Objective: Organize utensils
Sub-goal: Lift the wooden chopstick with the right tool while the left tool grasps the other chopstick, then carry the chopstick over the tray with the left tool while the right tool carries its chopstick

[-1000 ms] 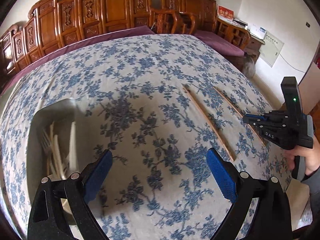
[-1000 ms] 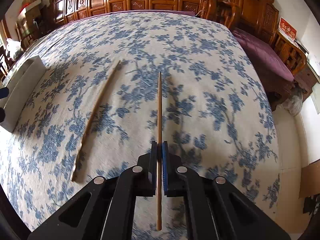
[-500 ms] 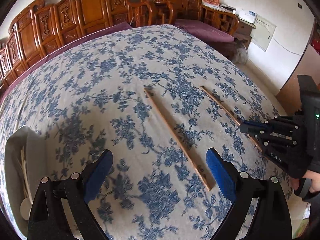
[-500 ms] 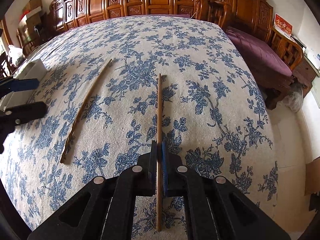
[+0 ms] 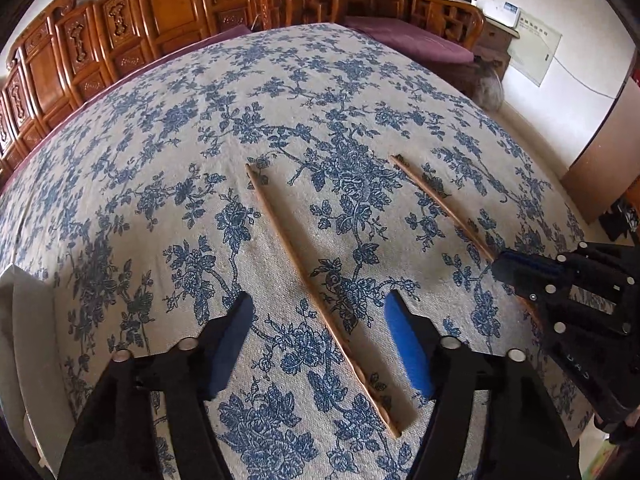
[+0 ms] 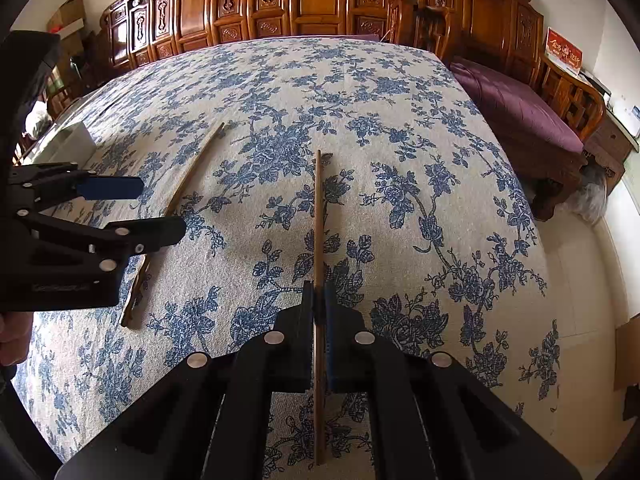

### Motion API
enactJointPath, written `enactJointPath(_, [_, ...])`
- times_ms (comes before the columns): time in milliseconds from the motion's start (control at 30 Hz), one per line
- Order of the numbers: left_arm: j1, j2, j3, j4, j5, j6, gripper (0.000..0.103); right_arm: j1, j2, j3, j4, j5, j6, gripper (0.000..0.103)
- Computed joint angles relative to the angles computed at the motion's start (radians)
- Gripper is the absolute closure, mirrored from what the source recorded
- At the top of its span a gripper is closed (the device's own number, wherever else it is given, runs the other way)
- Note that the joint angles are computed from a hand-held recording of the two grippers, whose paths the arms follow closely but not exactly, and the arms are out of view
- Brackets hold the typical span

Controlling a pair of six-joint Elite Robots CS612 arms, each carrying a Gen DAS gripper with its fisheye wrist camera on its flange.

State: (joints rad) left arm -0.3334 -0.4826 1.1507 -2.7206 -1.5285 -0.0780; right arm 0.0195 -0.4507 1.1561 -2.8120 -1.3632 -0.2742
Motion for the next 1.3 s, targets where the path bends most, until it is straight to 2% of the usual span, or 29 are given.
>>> enactJointPath(67, [0.002, 0.005, -0.007, 0.018, -0.003, -0.003, 0.043, 0.0, 0.0, 0.0, -0.001, 0.001, 0.001, 0.097])
enactJointPath(167, [0.0, 0.005, 0.003, -0.004, 0.007, 0.016, 0.043, 0.0, 0.001, 0.001, -0.004, 0.003, 0.0, 0.097])
enactJointPath(267, [0.004, 0.001, 0.012, -0.017, -0.001, 0.019, 0.047, 0.0, 0.001, 0.001, -0.005, -0.001, 0.0, 0.097])
enactJointPath(333, [0.006, -0.002, 0.021, -0.03, 0.004, 0.014, 0.057, 0.001, 0.001, 0.001, -0.006, -0.003, -0.001, 0.097])
enactJointPath(467, [0.012, -0.01, 0.034, -0.035, -0.01, 0.016, 0.096, 0.002, 0.001, 0.001, -0.007, -0.01, -0.001, 0.097])
enactJointPath(500, [0.014, -0.013, 0.036, -0.027, -0.021, 0.016, 0.098, 0.003, 0.001, 0.0, -0.004, -0.012, 0.001, 0.097])
enactJointPath(700, [0.022, -0.035, 0.068, -0.026, -0.038, 0.011, 0.099, 0.008, -0.004, -0.01, 0.04, -0.029, -0.004, 0.097])
enactJointPath(933, [0.036, -0.077, 0.128, -0.099, -0.052, 0.004, 0.099, 0.015, -0.033, 0.02, 0.024, -0.028, -0.003, 0.097])
enactJointPath(1300, [0.065, -0.153, 0.23, -0.213, -0.064, -0.001, 0.099, 0.049, -0.077, 0.049, -0.02, -0.016, -0.01, 0.097])
